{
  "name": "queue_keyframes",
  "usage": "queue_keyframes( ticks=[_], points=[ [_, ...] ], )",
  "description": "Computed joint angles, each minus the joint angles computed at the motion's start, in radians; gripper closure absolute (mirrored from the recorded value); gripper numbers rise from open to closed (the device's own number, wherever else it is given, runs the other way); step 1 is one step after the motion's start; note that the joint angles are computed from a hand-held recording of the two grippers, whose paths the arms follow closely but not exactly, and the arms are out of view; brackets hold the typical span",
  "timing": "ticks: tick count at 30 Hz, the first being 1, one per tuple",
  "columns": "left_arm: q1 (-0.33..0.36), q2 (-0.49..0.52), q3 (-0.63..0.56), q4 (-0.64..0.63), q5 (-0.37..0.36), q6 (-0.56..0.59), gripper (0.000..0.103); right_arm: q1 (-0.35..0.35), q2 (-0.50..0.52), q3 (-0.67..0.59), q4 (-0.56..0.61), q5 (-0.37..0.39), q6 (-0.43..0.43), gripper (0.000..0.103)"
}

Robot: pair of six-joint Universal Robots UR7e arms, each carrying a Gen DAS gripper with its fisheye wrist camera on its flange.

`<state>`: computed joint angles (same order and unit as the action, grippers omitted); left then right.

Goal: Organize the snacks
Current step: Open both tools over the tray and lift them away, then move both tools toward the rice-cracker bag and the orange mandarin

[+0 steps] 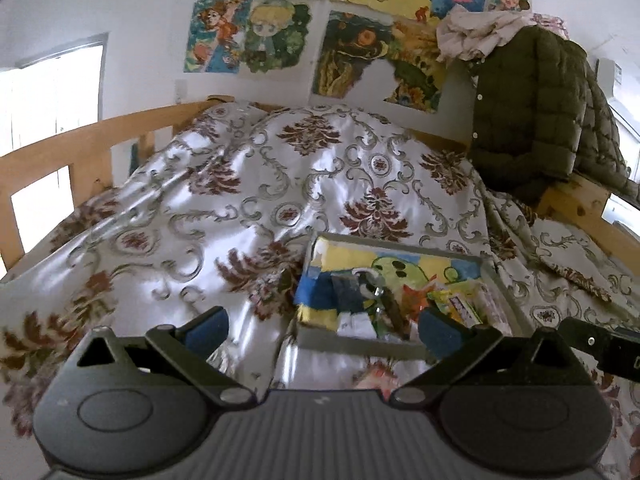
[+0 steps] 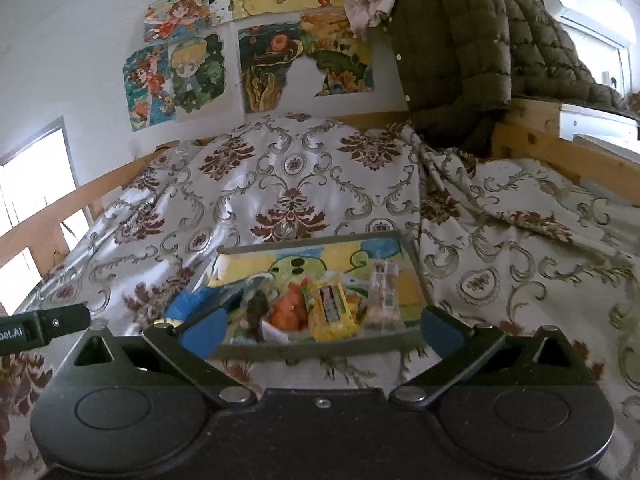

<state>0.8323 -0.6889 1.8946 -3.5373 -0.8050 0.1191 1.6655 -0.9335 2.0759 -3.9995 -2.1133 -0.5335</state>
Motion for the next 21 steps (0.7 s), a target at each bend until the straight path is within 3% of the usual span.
queue_keyframes(
  ticks=[6, 10, 13, 17, 21],
  points=[
    [-0.039, -0.057, 0.122, -0.039, 0.038, -0.016, 0.000, 0.030, 0.011, 0.081, -0.112, -0.059, -0.033, 0.001],
    [-0.074, -0.068, 0.191, -0.064, 0.114, -0.026, 0.000, 0.066, 0.054, 0.093, -0.199, -0.175, -0.094, 0.001],
    [-0.095, -0.064, 0.239, -0.109, 0.161, -0.025, 0.000, 0.063, 0.047, 0.155, -0.248, -0.151, -0.087, 0.001],
    [-0.111, -0.089, 0.290, -0.059, 0.176, -0.083, 0.000, 0.076, 0.049, 0.208, -0.297, -0.152, -0.060, 0.001],
    [-0.130, -0.109, 0.338, -0.016, 0.199, -0.141, 0.000, 0.094, 0.097, 0.229, -0.441, -0.165, -0.135, 0.001]
  ],
)
